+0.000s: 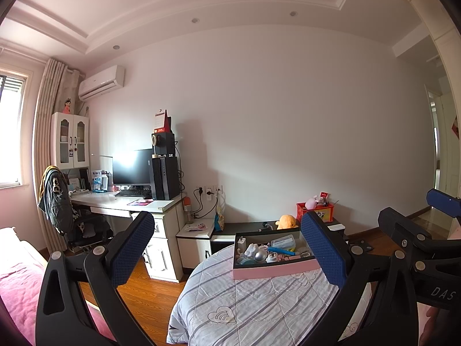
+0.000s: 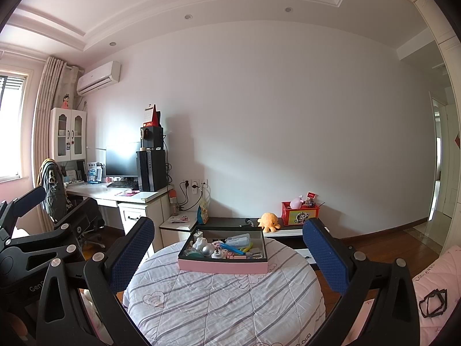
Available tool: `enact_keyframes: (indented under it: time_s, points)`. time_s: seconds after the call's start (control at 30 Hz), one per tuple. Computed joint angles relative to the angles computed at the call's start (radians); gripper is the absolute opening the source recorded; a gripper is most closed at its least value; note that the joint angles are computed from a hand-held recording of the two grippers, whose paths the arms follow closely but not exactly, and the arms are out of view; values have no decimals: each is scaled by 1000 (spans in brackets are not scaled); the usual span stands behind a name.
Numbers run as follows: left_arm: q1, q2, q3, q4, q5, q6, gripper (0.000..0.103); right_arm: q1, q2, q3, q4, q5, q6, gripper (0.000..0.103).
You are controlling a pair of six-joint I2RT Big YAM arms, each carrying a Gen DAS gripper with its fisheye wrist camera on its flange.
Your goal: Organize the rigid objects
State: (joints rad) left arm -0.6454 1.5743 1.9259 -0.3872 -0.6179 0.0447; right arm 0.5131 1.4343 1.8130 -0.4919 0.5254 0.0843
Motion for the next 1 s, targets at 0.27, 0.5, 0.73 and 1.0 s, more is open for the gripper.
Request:
enact_keyframes:
  time_s: [0.27,0.5,0.73,1.0]
  points:
    - [1,1,2,-3,1,0,103,-1,1,0,-2,-2,1,103]
    - [0,0,4,-6,0,0,103,-3,0,-2,-3,-3,2,103]
    - [2,-5,-9,1,-1,0,103,-1,3,-5,-2,-3,4,103]
    - [4,-7,-14,4,0,0,103,5,1,-11,0,2,5,103]
